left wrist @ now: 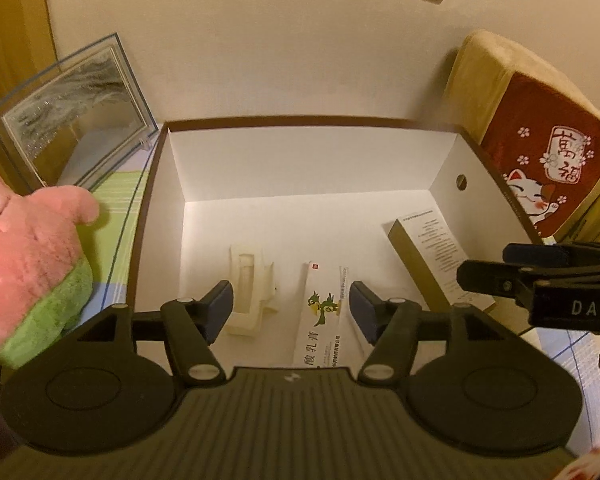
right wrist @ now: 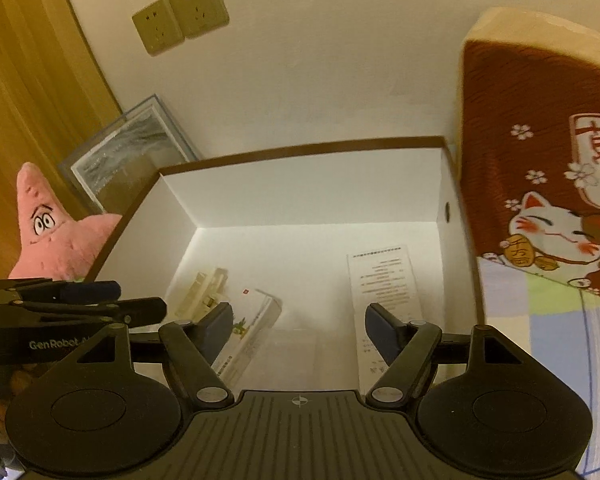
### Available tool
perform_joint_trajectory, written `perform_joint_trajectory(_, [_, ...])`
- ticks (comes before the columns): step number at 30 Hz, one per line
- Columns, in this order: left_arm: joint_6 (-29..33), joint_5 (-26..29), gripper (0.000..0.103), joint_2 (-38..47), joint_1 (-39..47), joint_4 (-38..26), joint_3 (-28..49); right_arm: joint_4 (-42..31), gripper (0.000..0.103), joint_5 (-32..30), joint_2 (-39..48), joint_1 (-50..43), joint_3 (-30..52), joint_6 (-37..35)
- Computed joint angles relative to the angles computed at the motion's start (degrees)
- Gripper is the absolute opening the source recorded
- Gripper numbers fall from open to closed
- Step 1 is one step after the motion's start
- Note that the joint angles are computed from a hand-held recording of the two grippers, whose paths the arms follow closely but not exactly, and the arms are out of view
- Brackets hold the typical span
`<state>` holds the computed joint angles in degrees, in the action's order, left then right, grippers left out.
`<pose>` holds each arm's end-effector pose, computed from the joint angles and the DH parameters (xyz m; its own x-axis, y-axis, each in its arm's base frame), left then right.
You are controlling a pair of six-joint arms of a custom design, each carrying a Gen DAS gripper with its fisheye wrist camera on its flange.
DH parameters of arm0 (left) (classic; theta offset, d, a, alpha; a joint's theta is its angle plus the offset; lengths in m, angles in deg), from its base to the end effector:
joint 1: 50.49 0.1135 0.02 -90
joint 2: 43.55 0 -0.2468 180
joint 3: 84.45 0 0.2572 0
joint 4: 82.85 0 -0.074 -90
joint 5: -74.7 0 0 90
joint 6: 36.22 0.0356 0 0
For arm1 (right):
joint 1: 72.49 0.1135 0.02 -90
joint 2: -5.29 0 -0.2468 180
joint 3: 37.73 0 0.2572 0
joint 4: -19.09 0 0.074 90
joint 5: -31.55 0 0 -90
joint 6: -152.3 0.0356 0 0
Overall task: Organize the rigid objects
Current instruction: 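Lower both items into the brown box, open both tools and withdraw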
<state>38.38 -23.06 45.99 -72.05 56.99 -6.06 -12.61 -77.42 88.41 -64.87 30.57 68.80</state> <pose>0.3167 -0.1200 0.2253 -0.7757 0.0236 -0.6306 0.0826 0.9945 -0.0644 0.3089 0.0530 0.2146 -0.7539 0.0072 -0.6570 -0.2635 0.9127 0.3123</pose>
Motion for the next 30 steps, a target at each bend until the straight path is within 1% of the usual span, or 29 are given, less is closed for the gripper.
perform_joint_trajectory(8, [-0.46, -0.49, 0.061, -6.23, -1.91, -1.79, -2.45, -2.69, 0.07, -1.22, -8.55, -1.91, -4.42, -1.14])
perform_joint_trajectory(12, [-1.24, -1.12, 0.061, -9.31, -3.19, -3.81, -3.32, -4.72, 0.07, -3.82, -12.76, -3.67, -6.36, -1.38])
perform_joint_trajectory(19, [-3.5, -2.13, 0.061, -16.18, -5.45, -6.49, -6.23, -10.14, 0.07, -8.73, -20.63, -7.2, -9.36, -1.26])
perform_joint_trajectory(30, [-7.25, -5.66, 0.061, -25.81, -10.31, -12.1, -10.46, -19.41, 0.07, -12.53, -32.05, -11.49, -13.48, -5.17])
